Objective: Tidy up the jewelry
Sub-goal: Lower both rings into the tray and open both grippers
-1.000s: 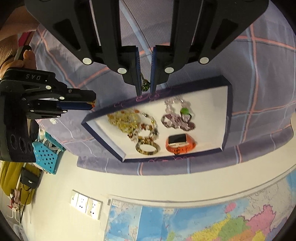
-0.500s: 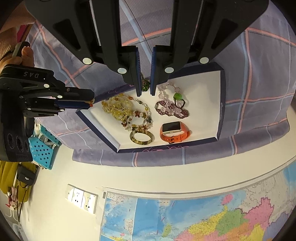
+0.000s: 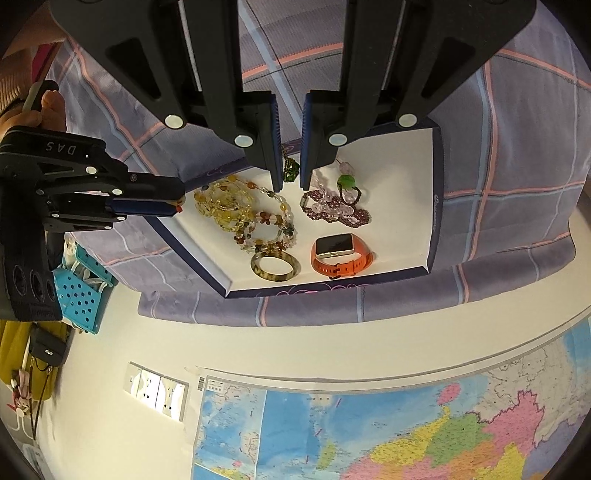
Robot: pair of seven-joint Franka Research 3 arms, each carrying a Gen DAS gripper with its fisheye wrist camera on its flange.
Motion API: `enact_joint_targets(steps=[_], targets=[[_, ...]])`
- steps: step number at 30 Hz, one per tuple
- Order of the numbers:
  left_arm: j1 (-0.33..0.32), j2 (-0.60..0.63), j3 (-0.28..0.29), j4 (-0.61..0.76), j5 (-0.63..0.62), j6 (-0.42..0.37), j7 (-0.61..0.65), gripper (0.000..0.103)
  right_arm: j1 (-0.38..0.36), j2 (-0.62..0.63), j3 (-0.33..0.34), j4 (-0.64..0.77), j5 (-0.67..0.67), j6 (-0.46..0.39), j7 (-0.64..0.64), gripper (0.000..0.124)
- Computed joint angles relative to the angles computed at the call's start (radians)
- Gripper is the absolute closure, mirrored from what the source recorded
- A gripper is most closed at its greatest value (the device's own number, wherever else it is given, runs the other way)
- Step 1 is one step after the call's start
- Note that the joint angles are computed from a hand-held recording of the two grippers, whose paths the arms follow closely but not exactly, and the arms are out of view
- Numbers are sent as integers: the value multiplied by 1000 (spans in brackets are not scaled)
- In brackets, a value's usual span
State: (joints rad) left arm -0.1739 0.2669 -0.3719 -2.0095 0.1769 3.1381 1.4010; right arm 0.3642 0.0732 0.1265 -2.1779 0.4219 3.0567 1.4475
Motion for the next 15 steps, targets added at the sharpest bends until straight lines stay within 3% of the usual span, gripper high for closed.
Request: enact_joint_targets(steps=[4,7,11,13,15], targets=[[-12,8,16,13,10,-7,-10,93,0,15,-7,18,-20,-6,12,108],[-61,27,75,42,46,-15,-51,93,4,43,-24,48,-70,-21,54,108],[-52,77,66,105,45,-70,-53,92,2,91,-39,103,-110,-58,100,108],[-92,95,113,130,72,-88,-91,91,-13,121,-31,136,-95,-85,94,108],[-100,116,126,155,80,-115,-113,86,9,140,-62,155,-149,-106,151,105]])
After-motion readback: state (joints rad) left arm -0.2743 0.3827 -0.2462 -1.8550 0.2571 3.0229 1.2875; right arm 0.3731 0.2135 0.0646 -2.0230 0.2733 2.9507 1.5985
